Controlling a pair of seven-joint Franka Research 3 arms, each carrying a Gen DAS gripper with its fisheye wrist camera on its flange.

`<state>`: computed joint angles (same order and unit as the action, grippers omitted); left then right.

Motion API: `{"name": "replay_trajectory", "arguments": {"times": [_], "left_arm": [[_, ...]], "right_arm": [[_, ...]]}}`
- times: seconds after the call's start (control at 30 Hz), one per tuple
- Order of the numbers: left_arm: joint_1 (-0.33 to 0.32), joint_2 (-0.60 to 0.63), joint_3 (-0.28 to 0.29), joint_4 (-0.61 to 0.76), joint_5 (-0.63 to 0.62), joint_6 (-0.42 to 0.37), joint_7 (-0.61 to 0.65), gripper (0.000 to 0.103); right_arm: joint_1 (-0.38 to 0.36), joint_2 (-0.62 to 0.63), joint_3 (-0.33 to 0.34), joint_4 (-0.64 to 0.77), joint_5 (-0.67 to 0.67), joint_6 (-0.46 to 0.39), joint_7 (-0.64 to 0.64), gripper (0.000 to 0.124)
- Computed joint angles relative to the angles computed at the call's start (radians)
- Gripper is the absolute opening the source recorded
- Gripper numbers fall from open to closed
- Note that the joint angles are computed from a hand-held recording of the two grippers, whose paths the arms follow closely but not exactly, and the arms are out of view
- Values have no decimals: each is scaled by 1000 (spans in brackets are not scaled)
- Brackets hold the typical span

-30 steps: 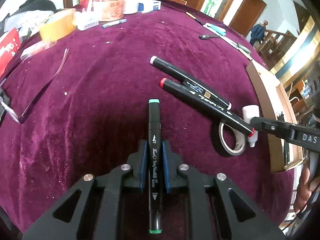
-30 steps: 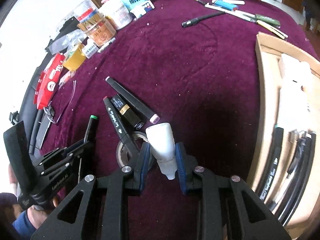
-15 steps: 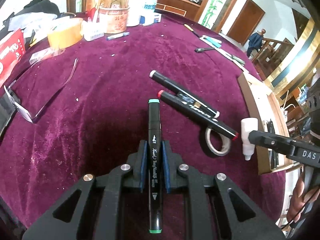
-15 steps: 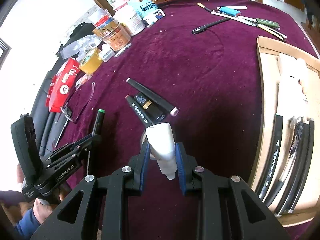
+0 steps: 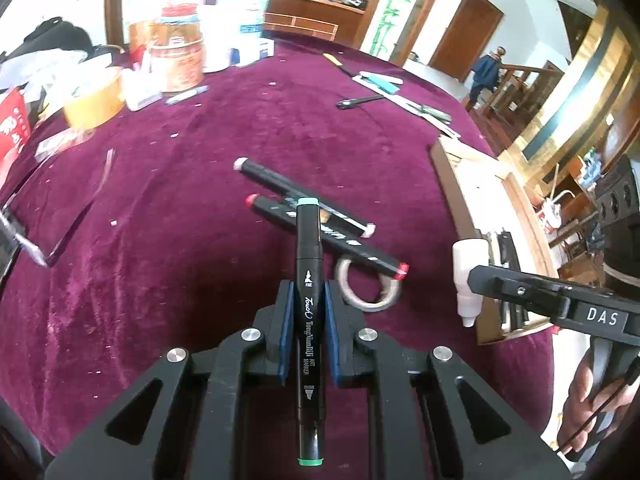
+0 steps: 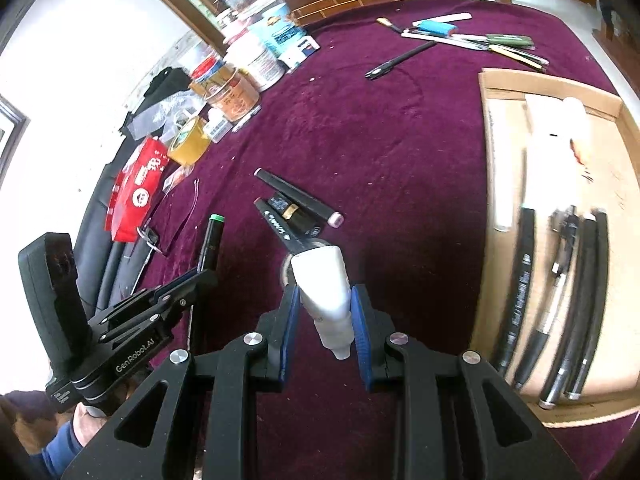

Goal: Organize rigid objects
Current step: 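Carry the green-capped marker and white bottle over the cardboard tray with both tools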

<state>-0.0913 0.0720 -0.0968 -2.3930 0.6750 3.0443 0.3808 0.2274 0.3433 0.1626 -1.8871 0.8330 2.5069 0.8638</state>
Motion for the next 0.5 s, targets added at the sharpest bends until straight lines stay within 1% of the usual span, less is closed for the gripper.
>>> {"name": "replay_trajectory", "arguments": {"times": [0.27,0.33,0.5], "left_arm": [[-30,66,-45,119,-127,-30,148,12],[-34,91,-65,160,-184,-38,209,12],[-64,157,-86,270,-270,-67,306,12]], "right_arm": [[-47,-27,-21,-17,60,-7,-25,23],[-59,-33,-29,-20,73,-7,-29,23],[-97,-36,-52,-13,99,-10,-30,23]]}}
